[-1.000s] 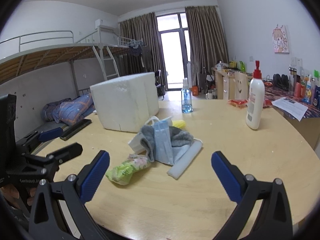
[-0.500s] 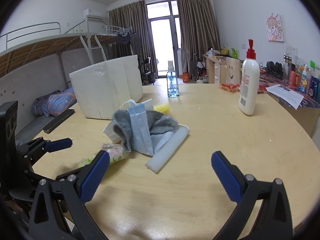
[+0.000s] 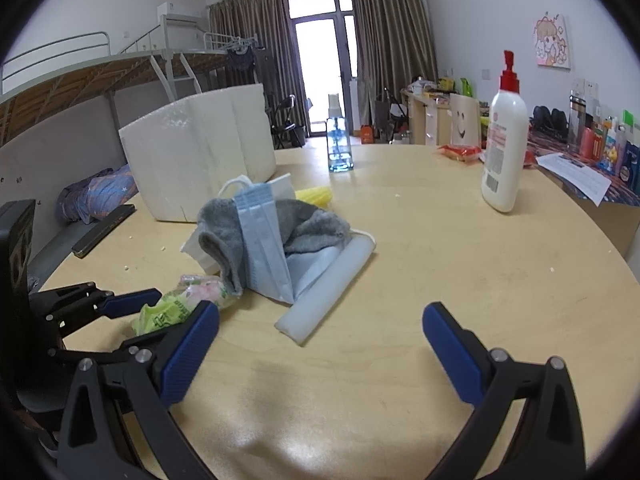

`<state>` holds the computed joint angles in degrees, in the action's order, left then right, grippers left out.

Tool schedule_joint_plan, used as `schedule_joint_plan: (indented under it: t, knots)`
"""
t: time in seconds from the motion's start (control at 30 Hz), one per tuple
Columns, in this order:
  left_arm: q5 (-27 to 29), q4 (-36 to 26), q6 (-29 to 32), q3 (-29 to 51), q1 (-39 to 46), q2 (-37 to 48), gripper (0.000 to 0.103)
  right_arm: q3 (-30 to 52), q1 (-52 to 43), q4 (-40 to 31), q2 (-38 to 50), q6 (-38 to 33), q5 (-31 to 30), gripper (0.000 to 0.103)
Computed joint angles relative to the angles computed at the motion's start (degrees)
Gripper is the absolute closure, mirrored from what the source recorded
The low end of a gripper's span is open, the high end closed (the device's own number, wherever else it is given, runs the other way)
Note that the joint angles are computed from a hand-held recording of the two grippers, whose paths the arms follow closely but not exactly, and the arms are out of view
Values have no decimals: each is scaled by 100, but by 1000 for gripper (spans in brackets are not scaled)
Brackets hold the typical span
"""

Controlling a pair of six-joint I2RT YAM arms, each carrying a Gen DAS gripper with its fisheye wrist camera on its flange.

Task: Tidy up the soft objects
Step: 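Reach the left gripper to the green snack bag and close on it, then lift the snack bag with the left gripper while the right gripper grasps the white foam tube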

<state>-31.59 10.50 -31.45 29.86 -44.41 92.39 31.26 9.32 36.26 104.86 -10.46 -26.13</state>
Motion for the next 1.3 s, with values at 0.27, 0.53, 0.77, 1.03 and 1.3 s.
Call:
schedule_joint_plan:
  t: [0.27, 0.53, 0.77, 1.03, 1.3]
  knots:
    - [144, 29, 127, 50, 81, 81, 72, 233, 235, -315, 20, 48, 425, 0]
    - [77, 158, 147, -59, 82, 44, 77, 500, 502, -787, 90, -37, 980, 0]
    - [211, 408, 167, -295, 194, -136, 77, 779, 796, -1228, 236, -13, 1527, 24]
    - [214, 509, 138, -424, 201, -191, 77, 916, 864, -1496, 321, 17, 1694, 41]
    - [223, 512, 151, -454, 200, -250, 77, 688, 536, -1465, 45, 74, 1663, 42]
